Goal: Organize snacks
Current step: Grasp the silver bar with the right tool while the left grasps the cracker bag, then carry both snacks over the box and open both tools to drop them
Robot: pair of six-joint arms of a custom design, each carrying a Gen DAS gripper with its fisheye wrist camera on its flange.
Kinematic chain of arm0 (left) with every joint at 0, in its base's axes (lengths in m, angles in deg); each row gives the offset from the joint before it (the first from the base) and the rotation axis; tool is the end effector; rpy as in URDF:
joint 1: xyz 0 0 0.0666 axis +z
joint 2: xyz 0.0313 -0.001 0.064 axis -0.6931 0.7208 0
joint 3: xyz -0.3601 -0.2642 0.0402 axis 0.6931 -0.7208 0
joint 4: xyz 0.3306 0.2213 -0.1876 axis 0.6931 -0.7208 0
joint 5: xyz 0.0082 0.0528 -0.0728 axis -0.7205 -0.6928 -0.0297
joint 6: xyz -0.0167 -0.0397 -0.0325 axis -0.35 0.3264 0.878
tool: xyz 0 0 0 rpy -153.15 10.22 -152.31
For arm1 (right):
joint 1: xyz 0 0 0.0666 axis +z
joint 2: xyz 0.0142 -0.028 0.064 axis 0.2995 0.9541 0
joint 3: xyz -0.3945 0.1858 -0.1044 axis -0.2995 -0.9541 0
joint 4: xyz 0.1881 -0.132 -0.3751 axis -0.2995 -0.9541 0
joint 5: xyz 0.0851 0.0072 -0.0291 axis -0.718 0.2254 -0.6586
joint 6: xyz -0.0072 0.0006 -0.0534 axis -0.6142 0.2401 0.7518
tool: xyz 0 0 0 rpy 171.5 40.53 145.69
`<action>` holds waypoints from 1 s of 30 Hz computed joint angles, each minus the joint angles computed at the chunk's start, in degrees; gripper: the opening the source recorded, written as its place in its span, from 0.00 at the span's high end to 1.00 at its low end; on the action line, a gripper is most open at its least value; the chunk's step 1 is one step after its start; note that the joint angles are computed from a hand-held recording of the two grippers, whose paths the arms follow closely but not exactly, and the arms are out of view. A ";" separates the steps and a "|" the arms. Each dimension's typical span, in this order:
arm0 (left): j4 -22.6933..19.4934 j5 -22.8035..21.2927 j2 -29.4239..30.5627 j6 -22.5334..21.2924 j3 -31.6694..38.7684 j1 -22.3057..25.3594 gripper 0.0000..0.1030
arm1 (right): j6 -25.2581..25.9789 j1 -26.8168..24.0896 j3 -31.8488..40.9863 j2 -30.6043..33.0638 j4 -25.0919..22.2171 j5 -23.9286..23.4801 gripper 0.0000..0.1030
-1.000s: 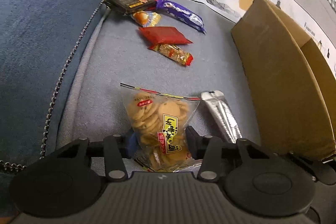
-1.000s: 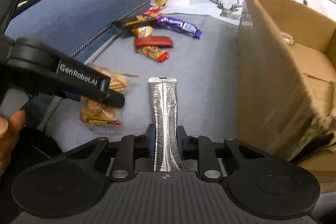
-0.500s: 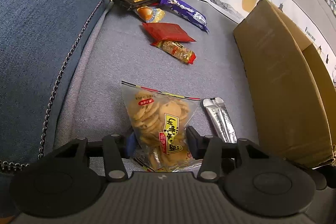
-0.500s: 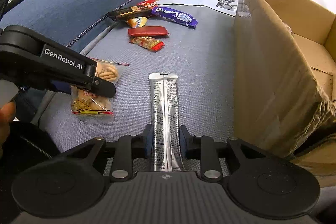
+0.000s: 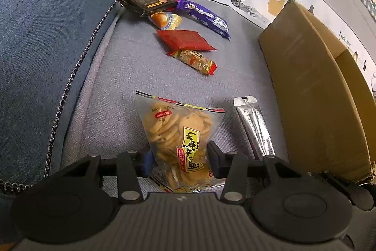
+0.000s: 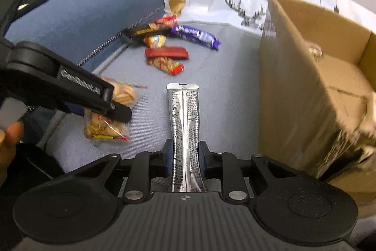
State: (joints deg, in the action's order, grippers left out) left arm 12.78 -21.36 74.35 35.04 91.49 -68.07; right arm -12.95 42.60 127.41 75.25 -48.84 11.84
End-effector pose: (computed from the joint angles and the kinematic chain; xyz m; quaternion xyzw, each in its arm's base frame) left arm 0.3883 -0.1799 0.4106 0.0786 0.9572 -0.1518 0.2336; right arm 0.2913 0.1265 0.3872 0.0519 0.9179 0.0565 0.3892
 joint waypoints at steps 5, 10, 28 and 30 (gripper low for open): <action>-0.67 0.59 0.18 0.19 0.18 0.28 0.51 | 0.04 -0.30 0.08 0.45 -0.94 -0.39 0.78; -0.98 0.95 0.46 -0.02 0.38 0.43 0.50 | -0.29 -0.65 0.20 1.27 -1.59 -1.51 0.78; 1.51 1.01 -0.95 -0.67 -0.82 0.10 0.52 | -0.22 0.64 -0.60 -0.18 -0.21 1.24 0.78; 2.62 1.41 -1.53 -0.73 -1.28 0.12 0.52 | -0.08 0.73 -0.62 -0.89 -0.03 1.04 0.78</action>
State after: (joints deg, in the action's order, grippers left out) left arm 15.40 -19.95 72.82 34.31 90.22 -67.95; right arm -13.04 43.33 126.79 74.36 -48.87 12.87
